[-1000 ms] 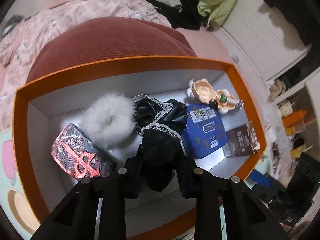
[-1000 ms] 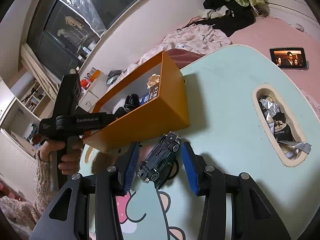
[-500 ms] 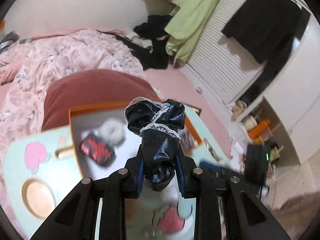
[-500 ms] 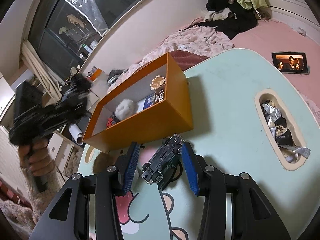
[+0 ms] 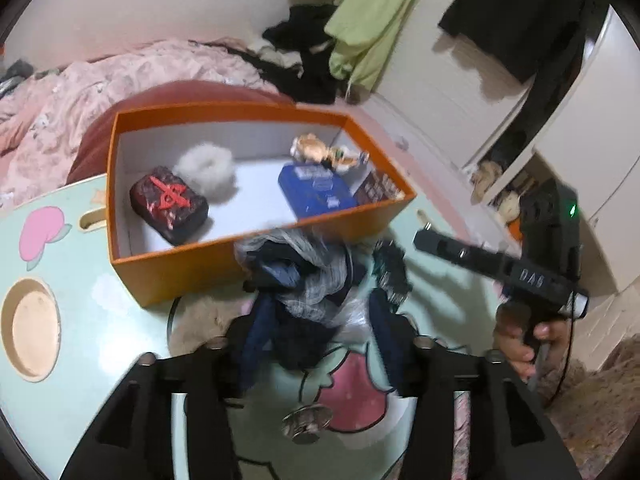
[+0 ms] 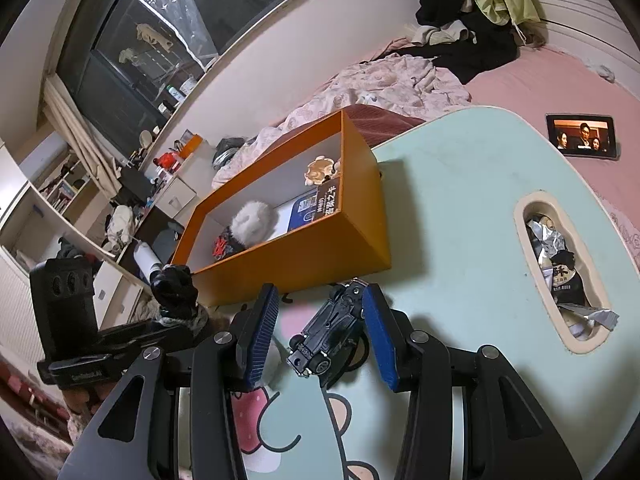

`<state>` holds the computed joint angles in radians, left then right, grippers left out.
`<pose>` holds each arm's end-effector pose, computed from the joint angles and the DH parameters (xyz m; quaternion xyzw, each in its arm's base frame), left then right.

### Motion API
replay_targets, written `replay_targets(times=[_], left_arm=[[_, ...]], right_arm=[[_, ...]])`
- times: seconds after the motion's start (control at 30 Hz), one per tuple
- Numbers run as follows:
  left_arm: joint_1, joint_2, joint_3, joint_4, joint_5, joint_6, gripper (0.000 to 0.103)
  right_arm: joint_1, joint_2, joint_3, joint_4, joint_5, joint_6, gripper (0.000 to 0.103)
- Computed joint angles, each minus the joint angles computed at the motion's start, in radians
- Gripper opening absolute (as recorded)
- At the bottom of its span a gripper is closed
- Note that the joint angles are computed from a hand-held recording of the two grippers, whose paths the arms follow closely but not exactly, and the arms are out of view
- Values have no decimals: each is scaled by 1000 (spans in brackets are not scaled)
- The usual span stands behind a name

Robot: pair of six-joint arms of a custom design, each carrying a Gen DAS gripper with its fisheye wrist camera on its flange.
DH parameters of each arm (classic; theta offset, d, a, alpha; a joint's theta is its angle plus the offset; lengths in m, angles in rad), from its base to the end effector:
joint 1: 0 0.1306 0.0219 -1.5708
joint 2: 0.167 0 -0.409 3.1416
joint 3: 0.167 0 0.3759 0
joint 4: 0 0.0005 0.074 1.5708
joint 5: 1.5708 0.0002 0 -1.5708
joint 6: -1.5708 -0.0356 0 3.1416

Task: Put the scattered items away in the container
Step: 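Grasp the black lace cloth and place it on the table with left tool, then grasp the red-patterned case and place it on the table with right tool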

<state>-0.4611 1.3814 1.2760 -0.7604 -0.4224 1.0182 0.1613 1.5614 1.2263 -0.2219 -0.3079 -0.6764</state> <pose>0.4141 -0.1900 0.4187 -0.3219 0.8624 -0.0822 0.3820 0.5240 0.0957 0.3537 0.1481 0.8544 0.3176 0.3837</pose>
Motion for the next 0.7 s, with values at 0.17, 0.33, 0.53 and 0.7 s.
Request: replay_targets(times=[0.17, 0.33, 0.53, 0.7], left_arm=[[-25, -70, -64, 53, -134, 53, 73], [-54, -128, -125, 17, -245, 161, 73], [-91, -176, -173, -144, -415, 448, 73], [-111, -187, -186, -235, -470, 546, 73]], right_arm=[[0, -10, 9, -13, 17, 23, 45], [-7, -6, 36, -8, -23, 27, 45], [2, 65, 192, -38, -81, 71, 45], [61, 238, 523, -373, -134, 234, 45]])
